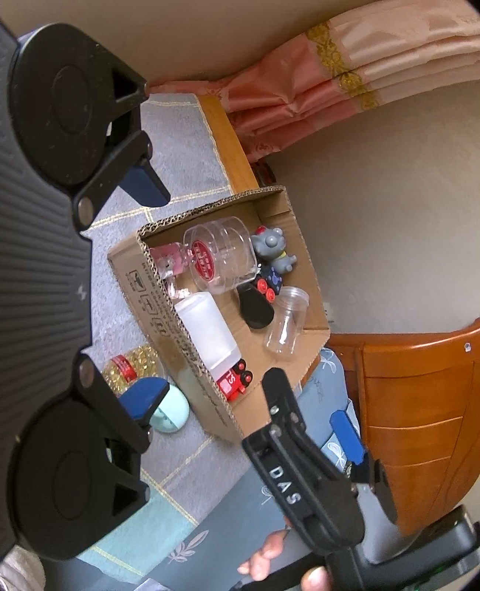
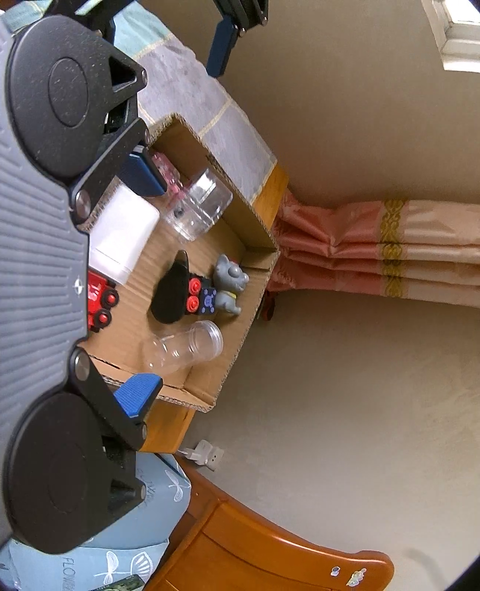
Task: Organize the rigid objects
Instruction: 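Lower the pink bottle and tape roller into the box and open both tools, then move the left tool to the yellow capsule bottle while the right tool approaches the green case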
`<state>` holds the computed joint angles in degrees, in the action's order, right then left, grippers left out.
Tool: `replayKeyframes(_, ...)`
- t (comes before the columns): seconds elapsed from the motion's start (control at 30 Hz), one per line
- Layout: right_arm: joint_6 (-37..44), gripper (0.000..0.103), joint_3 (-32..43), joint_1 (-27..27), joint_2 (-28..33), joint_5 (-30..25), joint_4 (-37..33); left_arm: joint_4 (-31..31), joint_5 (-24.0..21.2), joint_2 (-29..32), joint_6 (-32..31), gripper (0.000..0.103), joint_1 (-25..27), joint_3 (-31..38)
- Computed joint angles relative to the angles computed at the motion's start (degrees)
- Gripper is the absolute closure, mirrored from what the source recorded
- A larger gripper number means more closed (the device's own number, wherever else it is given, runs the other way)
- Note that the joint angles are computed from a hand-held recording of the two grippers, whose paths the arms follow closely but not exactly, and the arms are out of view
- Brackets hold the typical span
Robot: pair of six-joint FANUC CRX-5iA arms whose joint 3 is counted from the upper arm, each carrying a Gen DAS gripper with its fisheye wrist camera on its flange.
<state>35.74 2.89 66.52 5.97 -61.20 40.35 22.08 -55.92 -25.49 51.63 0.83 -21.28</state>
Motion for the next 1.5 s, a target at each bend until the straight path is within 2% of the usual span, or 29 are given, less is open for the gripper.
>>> replayKeyframes(0.17,-4.70,0.000,-3.31,2.26,-2.39,-0.14,2.17,0.13,0.13,-1.99,1.39,0.005,-0.54,-1.00)
replayKeyframes(0.33,-13.63,0.000,-8.46,4.20,-5.18,0.60,3.78,-3.17,1.52,-4.64,6.79,0.005,-2.83,-2.19)
replayKeyframes(0.47,-19.06,0.000,-11.51,6.69,-5.53,-2.62,5.49,-3.97,2.30,-7.19,9.91,0.005,-3.65,-4.47)
replayKeyframes(0.53,-21.55,0.000,-13.33,7.84,-5.76,-3.82,6.63,-7.03,3.56,-8.53,13.13,0.005,-4.92,-5.32)
replayKeyframes(0.63,-26.54,0.000,-17.04,8.85,-7.02,-3.30,7.40,-14.07,5.64,-10.11,21.31,0.005,-7.91,-6.22)
replayKeyframes(0.7,-29.00,0.000,-18.19,9.23,-7.00,-3.86,6.49,-14.33,6.14,-10.79,23.81,0.005,-8.07,-7.55)
replayKeyframes(0.87,-32.31,0.000,-19.65,9.38,-5.97,-4.94,4.54,-7.32,5.70,-10.56,21.50,0.005,-5.98,-11.06)
replayKeyframes(1.07,-36.93,0.000,-22.07,9.09,-6.12,-3.64,3.86,-9.94,6.17,-7.91,23.19,0.005,-9.72,-10.46)
replayKeyframes(1.23,-36.89,0.000,-22.18,8.91,-5.85,-4.93,3.26,-11.30,6.70,-4.27,24.48,0.005,-12.34,-9.84)
replayKeyframes(1.5,-35.93,0.000,-22.59,8.02,-6.19,-1.90,3.29,-13.11,6.30,-1.79,27.67,0.004,-12.02,-10.07)
